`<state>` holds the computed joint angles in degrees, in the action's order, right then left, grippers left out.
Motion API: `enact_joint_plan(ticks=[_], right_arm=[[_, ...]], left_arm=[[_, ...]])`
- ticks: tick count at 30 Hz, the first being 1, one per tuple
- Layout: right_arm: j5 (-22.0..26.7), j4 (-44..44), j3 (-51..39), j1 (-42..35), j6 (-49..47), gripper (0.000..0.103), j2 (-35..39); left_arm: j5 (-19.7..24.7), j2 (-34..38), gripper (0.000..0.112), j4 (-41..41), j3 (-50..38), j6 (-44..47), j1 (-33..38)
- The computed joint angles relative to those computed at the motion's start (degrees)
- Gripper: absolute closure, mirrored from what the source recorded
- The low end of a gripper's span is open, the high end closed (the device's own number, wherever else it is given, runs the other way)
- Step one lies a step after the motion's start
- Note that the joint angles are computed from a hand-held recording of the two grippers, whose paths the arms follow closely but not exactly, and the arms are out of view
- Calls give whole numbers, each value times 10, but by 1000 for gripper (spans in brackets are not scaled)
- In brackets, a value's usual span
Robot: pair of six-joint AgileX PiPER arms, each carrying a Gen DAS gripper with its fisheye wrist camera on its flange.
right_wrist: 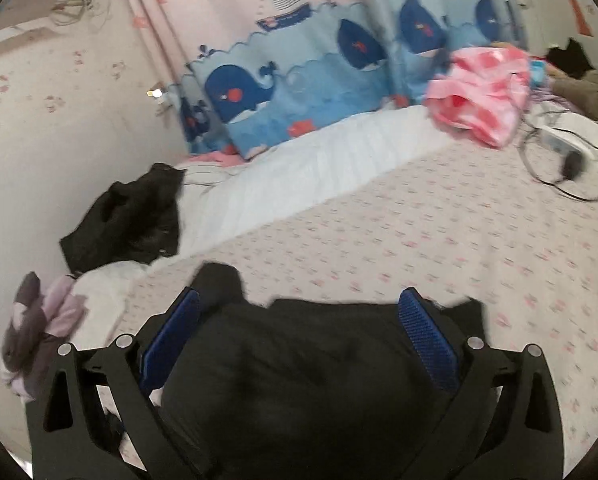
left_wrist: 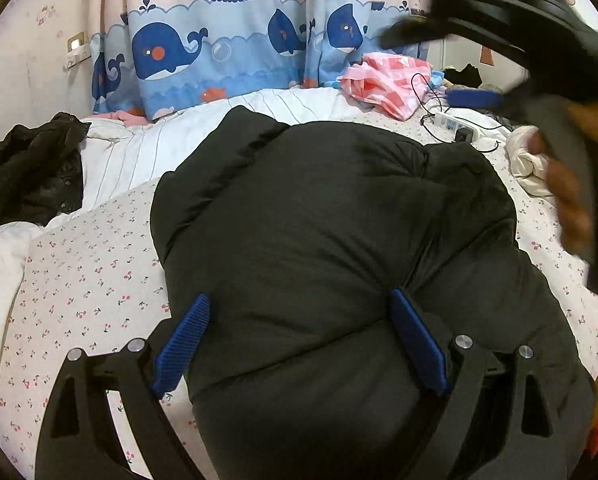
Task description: Fold large clothes
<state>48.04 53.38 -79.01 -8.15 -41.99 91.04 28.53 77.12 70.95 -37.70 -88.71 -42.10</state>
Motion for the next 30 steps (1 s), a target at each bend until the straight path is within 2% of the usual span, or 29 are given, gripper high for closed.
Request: enact_joint_plan(ticks=[4,7,11,16,26,29,30], right_arm=[[-48,-68,-21,44,50,7,98],[-43,24,2,10,6,7,155],[-78,61,41,6,-49,7,145],[-68,90,51,-10,-77,7,152],[-39,-6,52,-18,-19,7,128],[-21,-67,55,-20,20,7,94],[-30,-65,73,-22,7,7,70]], left_arm=[[-1,1,25,7,0,-12,0],[1,5,25,4,-5,-4,-9],[44,29,25,25,-13,-16,-46],[51,35,25,25,-17,-12,-54],[41,29,23,19,-17,-6,-55],[29,25,22,5,-18,6,-46],[26,24,22,1,-18,9,-43]])
